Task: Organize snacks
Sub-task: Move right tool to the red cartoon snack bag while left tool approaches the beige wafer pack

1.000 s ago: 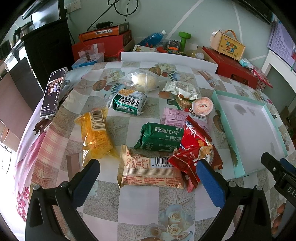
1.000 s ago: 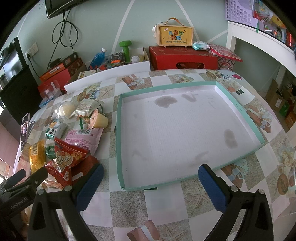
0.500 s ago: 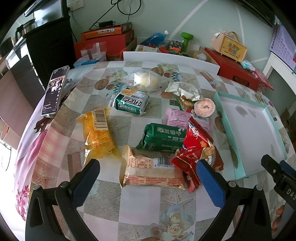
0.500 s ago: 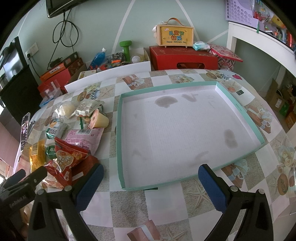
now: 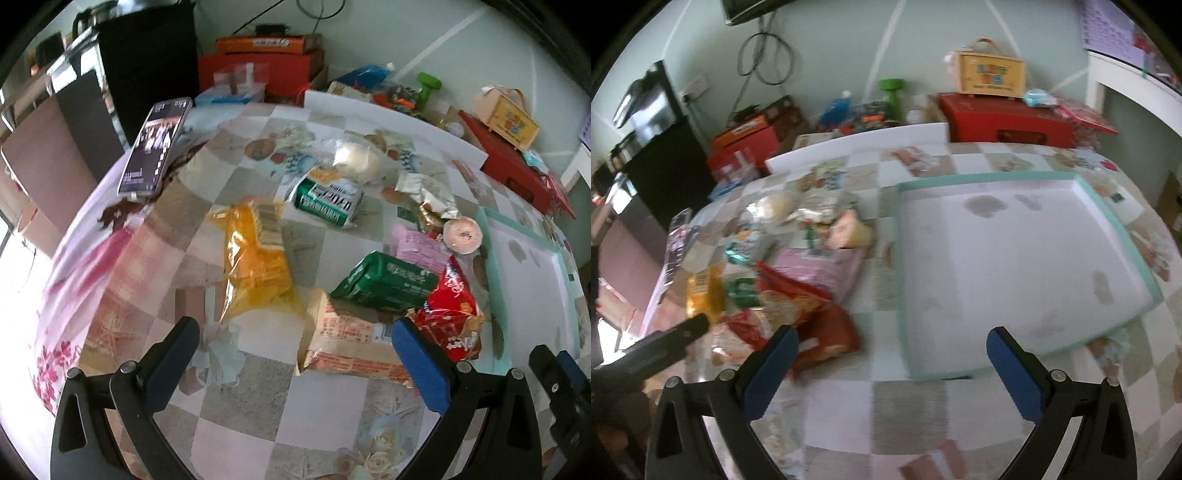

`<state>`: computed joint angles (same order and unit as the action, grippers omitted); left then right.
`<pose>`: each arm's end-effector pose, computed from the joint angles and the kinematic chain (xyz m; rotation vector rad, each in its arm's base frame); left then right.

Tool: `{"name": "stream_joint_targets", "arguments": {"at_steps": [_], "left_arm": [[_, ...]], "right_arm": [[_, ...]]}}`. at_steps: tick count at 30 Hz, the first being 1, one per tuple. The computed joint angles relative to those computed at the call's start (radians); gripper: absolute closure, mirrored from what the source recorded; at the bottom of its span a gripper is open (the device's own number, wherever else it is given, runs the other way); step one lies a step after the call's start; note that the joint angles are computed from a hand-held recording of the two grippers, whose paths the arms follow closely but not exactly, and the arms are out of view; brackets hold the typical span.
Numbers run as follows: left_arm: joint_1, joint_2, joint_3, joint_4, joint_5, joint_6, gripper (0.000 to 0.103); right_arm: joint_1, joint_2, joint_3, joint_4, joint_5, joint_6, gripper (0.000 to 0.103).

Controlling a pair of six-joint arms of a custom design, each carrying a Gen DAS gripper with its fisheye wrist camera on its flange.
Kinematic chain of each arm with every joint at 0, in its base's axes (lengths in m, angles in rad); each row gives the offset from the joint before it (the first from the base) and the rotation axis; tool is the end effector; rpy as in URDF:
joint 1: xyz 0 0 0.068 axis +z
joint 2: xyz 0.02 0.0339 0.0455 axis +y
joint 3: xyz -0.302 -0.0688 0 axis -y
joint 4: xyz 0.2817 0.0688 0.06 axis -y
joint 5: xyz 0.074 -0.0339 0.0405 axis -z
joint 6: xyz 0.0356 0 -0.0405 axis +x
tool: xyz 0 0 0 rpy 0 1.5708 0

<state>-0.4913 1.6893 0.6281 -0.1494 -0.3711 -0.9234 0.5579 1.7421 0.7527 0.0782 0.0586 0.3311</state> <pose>0.2559 -0.1223 0.0964 -0.6517 2.5499 0.0641 0.2925 0.1801 0.1221 -0.2585 2.4919 0.3024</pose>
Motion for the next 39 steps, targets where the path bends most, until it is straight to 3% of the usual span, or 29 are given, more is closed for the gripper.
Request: {"name": "stream_joint_targets", "arguments": {"at_steps": [5, 13, 24, 31, 39], "left_arm": [[0.045, 0.034, -0.011, 0.035, 0.093, -0.013, 0.0], [0.101, 0.066, -0.033, 0.085, 0.193, -0.04, 0.0], [0.098, 0.107, -0.009, 0.1, 0.269, -0.033, 0.001], [0.105, 0.112, -0.011, 0.126, 0.3, -0.034, 0.001], [0.106, 0.119, -0.021, 0.177, 0.338, -0.048, 0.001]], "right_arm": [[0.028, 0.059, 0.046, 0.037, -0.133, 0.015, 0.0], [0.05, 0.161, 0.14, 0.048, -0.224, 0.063, 0.001], [0.037, 0.263, 0.232, 0.008, -0.304, 0.113, 0.016], [0.019, 0.273, 0.229, 0.013, -0.344, 0.124, 0.037], [-0.003, 0.254, 0.211, 0.017, -0.374, 0.125, 0.049]]}}
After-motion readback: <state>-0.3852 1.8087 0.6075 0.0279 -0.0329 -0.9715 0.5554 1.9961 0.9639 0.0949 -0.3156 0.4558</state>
